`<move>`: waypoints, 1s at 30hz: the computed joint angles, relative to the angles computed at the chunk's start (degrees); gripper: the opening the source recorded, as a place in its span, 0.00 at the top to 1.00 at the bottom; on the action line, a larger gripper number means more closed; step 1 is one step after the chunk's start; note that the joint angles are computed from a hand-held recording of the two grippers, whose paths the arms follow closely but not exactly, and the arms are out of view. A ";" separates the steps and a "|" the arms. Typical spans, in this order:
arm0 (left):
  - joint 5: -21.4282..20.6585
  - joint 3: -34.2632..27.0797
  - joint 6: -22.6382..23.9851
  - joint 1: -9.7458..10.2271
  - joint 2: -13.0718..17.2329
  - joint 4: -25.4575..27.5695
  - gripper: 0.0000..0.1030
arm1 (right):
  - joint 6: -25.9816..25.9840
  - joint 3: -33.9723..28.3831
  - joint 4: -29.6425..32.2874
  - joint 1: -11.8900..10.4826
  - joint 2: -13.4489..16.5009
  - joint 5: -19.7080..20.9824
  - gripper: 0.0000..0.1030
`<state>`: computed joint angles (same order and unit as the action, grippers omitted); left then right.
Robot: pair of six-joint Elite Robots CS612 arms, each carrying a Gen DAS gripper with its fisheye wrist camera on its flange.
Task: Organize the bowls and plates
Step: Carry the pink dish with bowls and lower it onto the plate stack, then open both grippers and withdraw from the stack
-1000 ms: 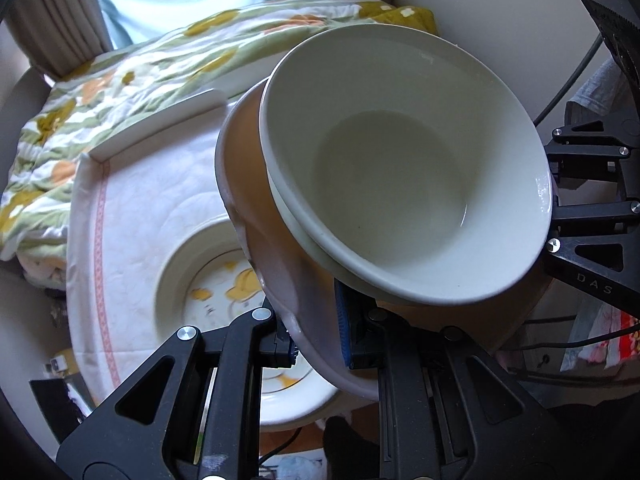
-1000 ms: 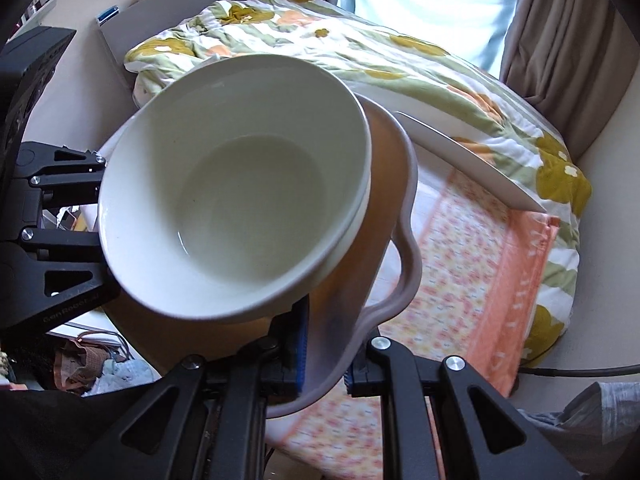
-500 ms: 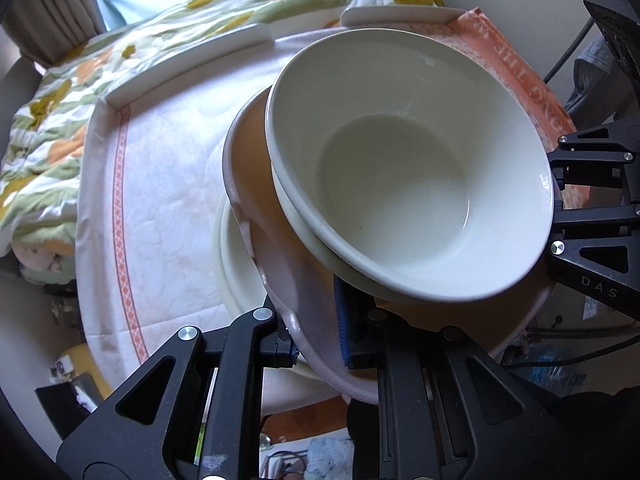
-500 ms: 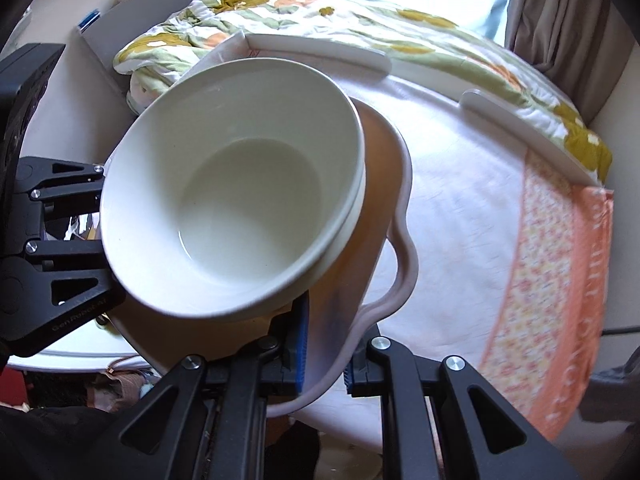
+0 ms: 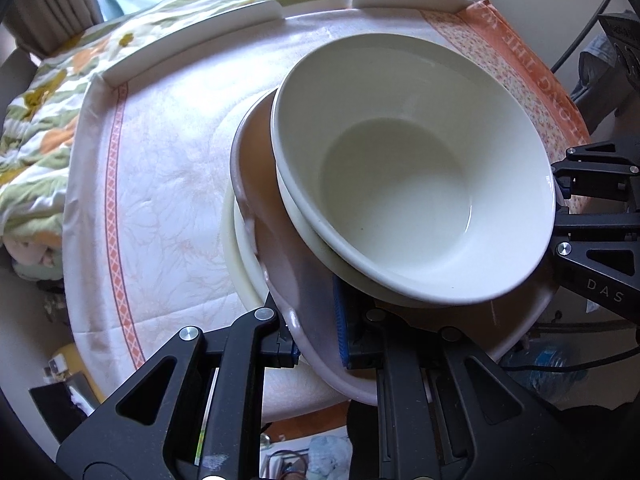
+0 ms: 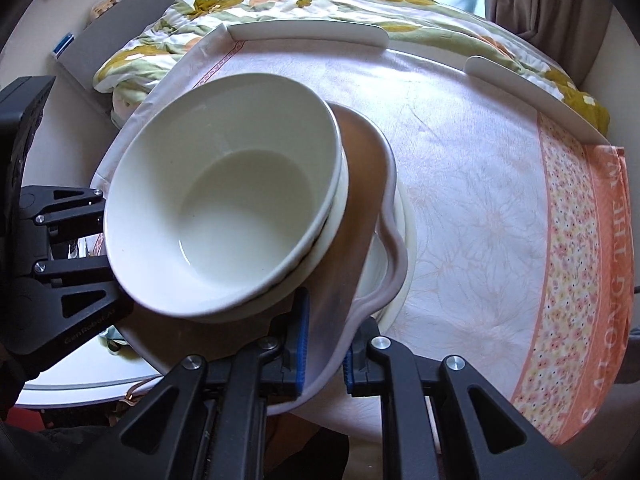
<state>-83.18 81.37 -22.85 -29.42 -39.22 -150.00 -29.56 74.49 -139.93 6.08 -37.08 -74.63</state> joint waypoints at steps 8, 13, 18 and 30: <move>0.88 0.29 -1.12 -0.11 -0.07 -0.78 0.89 | 0.53 0.07 -1.00 0.15 0.29 -0.40 0.87; 0.81 0.74 -3.29 0.10 -0.28 -1.96 0.89 | 1.93 0.46 -1.99 0.14 0.20 -0.71 0.87; 0.93 0.55 -5.86 0.21 -0.45 -1.23 0.89 | 4.56 1.65 -5.52 -0.02 -0.50 -1.63 0.88; 8.95 3.80 -7.91 -0.86 -3.71 -1.89 0.54 | 12.55 3.50 -6.44 -0.87 -2.58 -0.89 0.87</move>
<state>-74.22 85.17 -30.76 -30.28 -42.93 -151.89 -17.00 77.99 -146.37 5.20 -39.66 -75.52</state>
